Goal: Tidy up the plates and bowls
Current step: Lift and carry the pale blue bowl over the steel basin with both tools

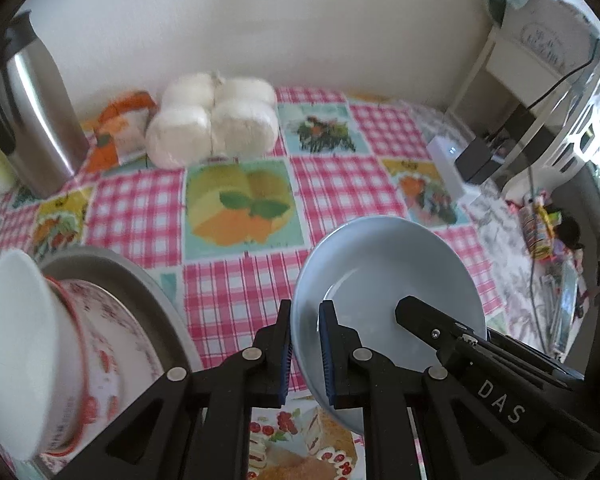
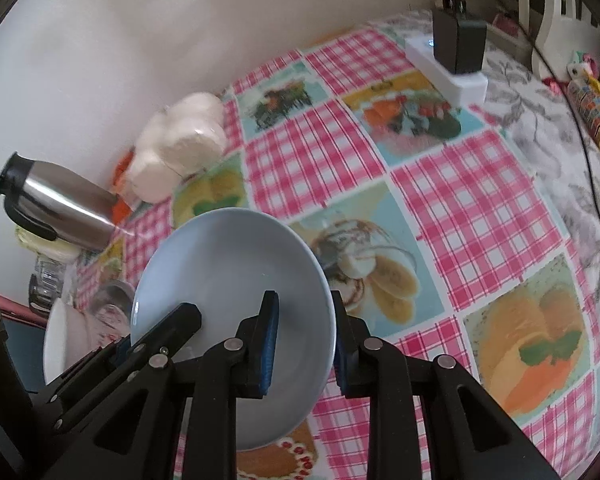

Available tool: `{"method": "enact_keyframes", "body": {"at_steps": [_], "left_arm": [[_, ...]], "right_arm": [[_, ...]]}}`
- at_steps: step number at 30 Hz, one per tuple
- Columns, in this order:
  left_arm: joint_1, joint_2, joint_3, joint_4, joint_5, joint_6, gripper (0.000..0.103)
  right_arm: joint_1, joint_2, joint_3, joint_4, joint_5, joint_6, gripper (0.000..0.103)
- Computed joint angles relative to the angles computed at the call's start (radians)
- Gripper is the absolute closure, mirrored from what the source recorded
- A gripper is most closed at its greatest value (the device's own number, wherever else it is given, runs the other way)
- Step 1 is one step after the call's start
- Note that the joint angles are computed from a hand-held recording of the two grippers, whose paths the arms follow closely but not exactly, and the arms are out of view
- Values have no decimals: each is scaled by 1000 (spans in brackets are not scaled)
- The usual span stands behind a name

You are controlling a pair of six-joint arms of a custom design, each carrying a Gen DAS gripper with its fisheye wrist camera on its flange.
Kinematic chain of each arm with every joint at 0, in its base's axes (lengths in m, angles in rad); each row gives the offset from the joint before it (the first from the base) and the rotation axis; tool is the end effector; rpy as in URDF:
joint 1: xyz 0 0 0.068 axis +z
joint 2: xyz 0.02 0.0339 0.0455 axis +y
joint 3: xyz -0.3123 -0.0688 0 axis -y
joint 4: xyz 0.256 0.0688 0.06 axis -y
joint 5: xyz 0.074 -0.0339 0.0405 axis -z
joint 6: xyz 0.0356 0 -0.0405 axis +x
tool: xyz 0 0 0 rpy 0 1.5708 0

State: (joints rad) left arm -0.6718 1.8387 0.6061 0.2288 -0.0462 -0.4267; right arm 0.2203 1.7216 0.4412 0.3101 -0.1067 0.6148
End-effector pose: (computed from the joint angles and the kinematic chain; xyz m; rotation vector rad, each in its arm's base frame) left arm 0.2382 -0.1873 0.1007 0.3020 2.5957 -0.3460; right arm 0.2524 0.0604 0.1039 0.4670 2.5562 0.4530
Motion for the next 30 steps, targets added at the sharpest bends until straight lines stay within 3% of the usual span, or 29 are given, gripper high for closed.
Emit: {"method": "enact_keyframes", "body": {"at_steps": [15, 30], "left_arm": [[102, -359, -107, -111, 20, 74, 88], [473, -571, -184, -246, 216, 223, 88]], "right_arm": [[235, -264, 39, -166, 190, 124, 75], [482, -172, 190, -191, 284, 210, 75]]}}
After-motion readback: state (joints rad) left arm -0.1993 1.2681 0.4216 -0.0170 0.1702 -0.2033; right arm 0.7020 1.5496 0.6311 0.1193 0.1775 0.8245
